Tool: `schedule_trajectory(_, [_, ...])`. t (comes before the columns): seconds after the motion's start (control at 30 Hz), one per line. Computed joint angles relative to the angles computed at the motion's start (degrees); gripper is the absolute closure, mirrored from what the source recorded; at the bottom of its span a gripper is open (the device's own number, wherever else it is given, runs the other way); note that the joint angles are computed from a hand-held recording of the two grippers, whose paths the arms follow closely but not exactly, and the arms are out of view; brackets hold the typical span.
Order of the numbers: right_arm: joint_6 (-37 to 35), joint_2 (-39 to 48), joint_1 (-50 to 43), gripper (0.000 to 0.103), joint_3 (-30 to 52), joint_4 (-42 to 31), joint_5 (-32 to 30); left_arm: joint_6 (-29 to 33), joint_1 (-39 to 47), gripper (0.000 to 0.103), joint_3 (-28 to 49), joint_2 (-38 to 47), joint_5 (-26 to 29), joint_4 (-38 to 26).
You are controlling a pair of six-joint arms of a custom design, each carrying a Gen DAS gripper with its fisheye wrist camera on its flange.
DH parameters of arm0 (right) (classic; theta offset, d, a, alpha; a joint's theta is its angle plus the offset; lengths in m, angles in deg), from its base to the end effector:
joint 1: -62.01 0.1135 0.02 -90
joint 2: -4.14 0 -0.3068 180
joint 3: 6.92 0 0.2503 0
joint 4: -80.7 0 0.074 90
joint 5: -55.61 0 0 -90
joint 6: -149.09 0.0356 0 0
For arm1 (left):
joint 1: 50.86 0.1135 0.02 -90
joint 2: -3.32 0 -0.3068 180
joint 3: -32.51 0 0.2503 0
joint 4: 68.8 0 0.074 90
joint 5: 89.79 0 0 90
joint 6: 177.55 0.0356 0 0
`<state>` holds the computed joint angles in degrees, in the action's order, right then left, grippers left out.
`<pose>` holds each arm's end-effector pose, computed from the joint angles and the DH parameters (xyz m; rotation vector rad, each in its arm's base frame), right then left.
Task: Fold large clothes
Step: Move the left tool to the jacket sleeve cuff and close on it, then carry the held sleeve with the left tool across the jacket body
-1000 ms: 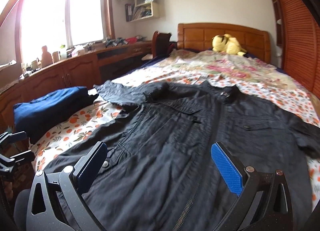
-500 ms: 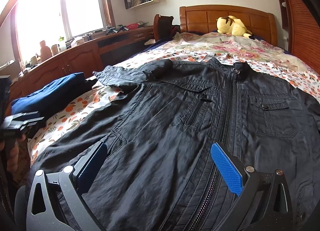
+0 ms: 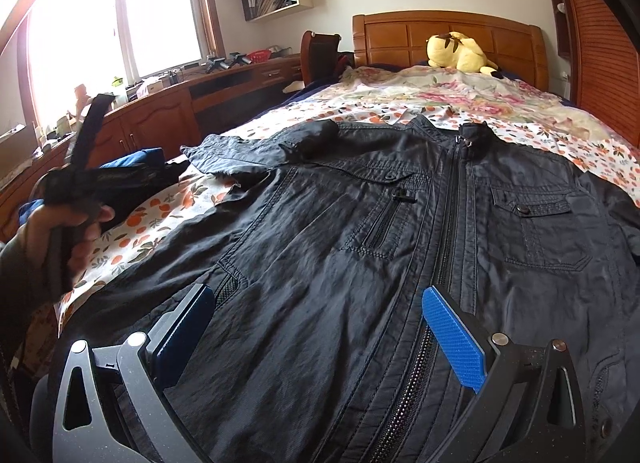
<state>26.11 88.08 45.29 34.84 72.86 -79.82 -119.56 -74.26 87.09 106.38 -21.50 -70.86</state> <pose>0.2340 -0.0438 0.1747 -0.6294 2.0863 0.4890 0.3019 -0.1163 0.1423 -0.3397 2.3463 0.0072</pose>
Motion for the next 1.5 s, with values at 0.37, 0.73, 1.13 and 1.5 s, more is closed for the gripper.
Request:
schedule_trajectory(0.37, [0.45, 2.72, -1.6, 0.0, 1.73, -1.66, -2.31, -3.12, 10.03, 0.023, 14.81, 12.67, 11.11, -4.01])
schedule_trajectory(0.73, [1.12, 2.73, -0.27, 0.0, 1.22, -0.49, -1.38, -6.06, 13.17, 0.097, 25.62, 18.69, 13.6, -11.68])
schedule_trajectory(1.13, [-9.57, 0.79, -4.62, 0.0, 4.2, -10.17, -2.52, 0.5, -4.22, 0.099, 32.08, 8.31, -1.89, -27.88])
schedule_trajectory(1.5, [-13.03, 0.28, -9.0, 0.0, 6.93, -14.63, -5.37, 1.7, -7.76, 0.041, 27.94, 1.16, -6.5, -31.48])
